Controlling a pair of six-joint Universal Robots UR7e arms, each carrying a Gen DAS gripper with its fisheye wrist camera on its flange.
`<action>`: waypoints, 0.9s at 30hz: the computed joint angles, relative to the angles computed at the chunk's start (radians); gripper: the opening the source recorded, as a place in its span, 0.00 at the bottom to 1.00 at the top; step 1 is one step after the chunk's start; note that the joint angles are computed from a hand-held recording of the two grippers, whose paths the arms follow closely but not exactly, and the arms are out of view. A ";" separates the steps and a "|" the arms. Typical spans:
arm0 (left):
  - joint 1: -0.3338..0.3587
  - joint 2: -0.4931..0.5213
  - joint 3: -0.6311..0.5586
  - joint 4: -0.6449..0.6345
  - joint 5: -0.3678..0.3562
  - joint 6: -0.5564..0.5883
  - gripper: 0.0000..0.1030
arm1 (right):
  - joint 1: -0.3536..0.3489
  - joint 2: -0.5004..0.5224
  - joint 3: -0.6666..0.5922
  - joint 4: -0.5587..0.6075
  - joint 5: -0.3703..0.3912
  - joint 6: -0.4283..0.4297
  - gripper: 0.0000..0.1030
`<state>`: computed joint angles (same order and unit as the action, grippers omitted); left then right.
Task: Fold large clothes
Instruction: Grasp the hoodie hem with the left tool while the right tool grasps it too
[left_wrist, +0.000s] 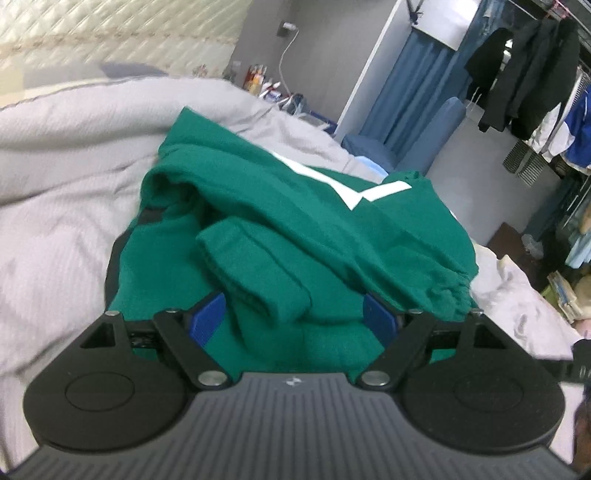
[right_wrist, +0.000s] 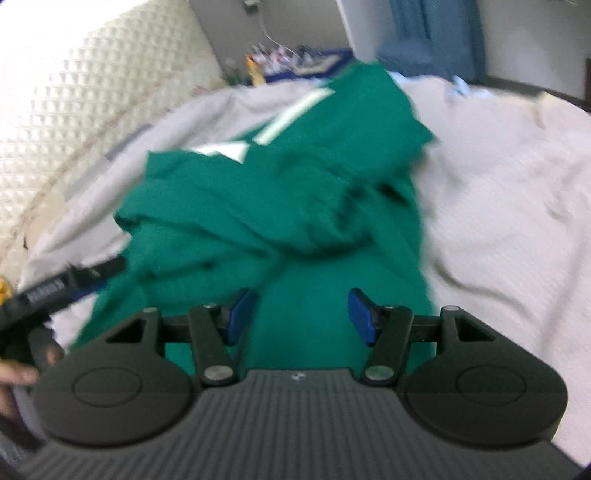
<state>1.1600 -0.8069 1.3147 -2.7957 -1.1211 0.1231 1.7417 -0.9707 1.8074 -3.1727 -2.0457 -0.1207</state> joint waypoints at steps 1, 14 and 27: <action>-0.005 -0.016 0.020 0.003 0.013 -0.009 0.82 | -0.003 -0.024 0.024 0.015 -0.019 0.005 0.58; 0.008 -0.236 0.133 0.336 0.241 -0.376 0.82 | -0.149 -0.125 0.088 0.180 0.136 0.337 0.78; 0.102 -0.231 0.083 0.427 -0.061 -0.576 0.82 | -0.204 -0.166 0.198 0.056 0.531 0.225 0.80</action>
<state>1.2617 -1.0374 1.3977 -2.3685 -1.1820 -0.4529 1.5376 -1.1363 2.0053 -3.1169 -1.5146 0.1043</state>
